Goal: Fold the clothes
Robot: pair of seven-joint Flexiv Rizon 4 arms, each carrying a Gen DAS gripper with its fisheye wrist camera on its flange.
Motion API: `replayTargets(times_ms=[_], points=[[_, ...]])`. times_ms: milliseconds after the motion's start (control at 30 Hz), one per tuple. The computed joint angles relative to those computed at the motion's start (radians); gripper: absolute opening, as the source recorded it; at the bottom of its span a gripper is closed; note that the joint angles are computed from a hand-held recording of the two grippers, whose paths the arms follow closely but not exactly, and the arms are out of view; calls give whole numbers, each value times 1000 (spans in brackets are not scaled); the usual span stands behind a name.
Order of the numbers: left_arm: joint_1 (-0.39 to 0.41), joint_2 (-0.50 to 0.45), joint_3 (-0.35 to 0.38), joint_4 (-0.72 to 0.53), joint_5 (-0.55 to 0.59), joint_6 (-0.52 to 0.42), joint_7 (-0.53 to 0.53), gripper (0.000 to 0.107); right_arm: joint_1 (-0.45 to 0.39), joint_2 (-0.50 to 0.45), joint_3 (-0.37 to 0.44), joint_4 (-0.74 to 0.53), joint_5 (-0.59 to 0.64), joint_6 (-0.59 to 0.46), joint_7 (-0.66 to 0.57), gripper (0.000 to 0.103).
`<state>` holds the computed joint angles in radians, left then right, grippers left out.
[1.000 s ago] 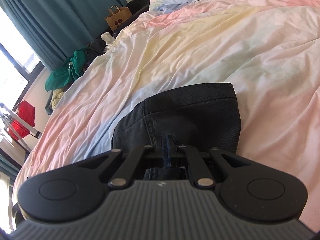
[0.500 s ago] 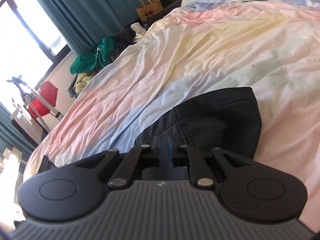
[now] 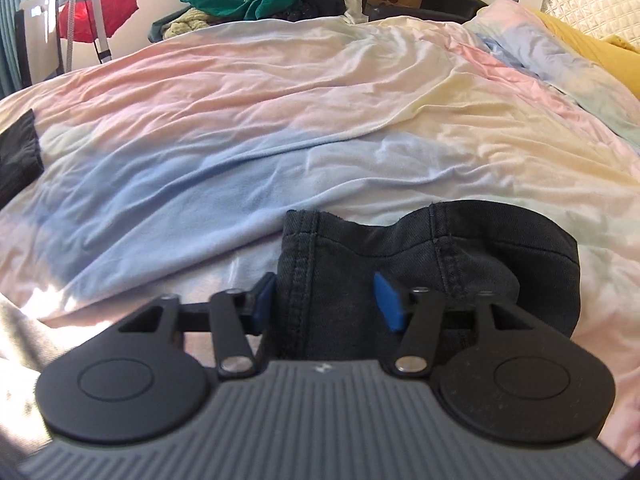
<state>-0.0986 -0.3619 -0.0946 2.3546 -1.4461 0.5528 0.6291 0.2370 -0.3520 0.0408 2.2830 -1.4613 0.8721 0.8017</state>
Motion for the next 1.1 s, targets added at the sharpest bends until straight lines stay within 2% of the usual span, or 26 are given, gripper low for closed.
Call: replayTargets(times_ms=[33, 67, 100, 167, 233, 333, 367, 467, 567, 633, 700, 800, 967, 1033, 1100], points=[[4, 4, 4, 1, 2, -2, -9, 16, 2, 12, 2, 10, 3, -13, 25, 19], [12, 9, 10, 0, 12, -10, -32, 22, 4, 24, 4, 19, 7, -26, 50, 12], [21, 17, 18, 0, 22, -16, -56, 37, 6, 38, 8, 29, 10, -41, 79, 10], [40, 46, 37, 5, 34, -14, -99, 56, 10, 83, 17, 63, 5, -89, 183, 9], [73, 73, 64, -1, 73, -31, -158, 60, 31, 129, 42, 95, 34, -185, 251, 9], [133, 104, 103, -31, 122, -47, -301, 79, 44, 203, 76, 157, 45, -287, 411, 9], [158, 115, 120, -44, 116, -38, -362, 84, 52, 224, 92, 173, 67, -327, 457, 9], [238, 112, 158, -103, 113, -17, -537, 89, 88, 269, 138, 210, 154, -461, 587, 8], [305, 93, 178, -154, 80, 47, -679, 101, 110, 303, 164, 248, 192, -530, 771, 8], [338, 68, 182, -199, 51, 126, -791, 102, 135, 308, 185, 246, 260, -586, 808, 9], [385, 24, 182, -261, 67, 142, -926, 103, 138, 317, 184, 256, 276, -569, 831, 9], [446, -42, 160, -331, 56, 147, -1101, 103, 120, 334, 172, 281, 289, -478, 846, 9], [543, -167, 111, -441, 18, 77, -1376, 102, 88, 356, 160, 334, 284, -334, 910, 12], [563, -200, 95, -468, 6, 78, -1440, 97, 69, 360, 149, 354, 250, -275, 951, 15], [582, -231, 81, -492, -7, 79, -1498, 86, 42, 355, 129, 364, 209, -208, 964, 26]])
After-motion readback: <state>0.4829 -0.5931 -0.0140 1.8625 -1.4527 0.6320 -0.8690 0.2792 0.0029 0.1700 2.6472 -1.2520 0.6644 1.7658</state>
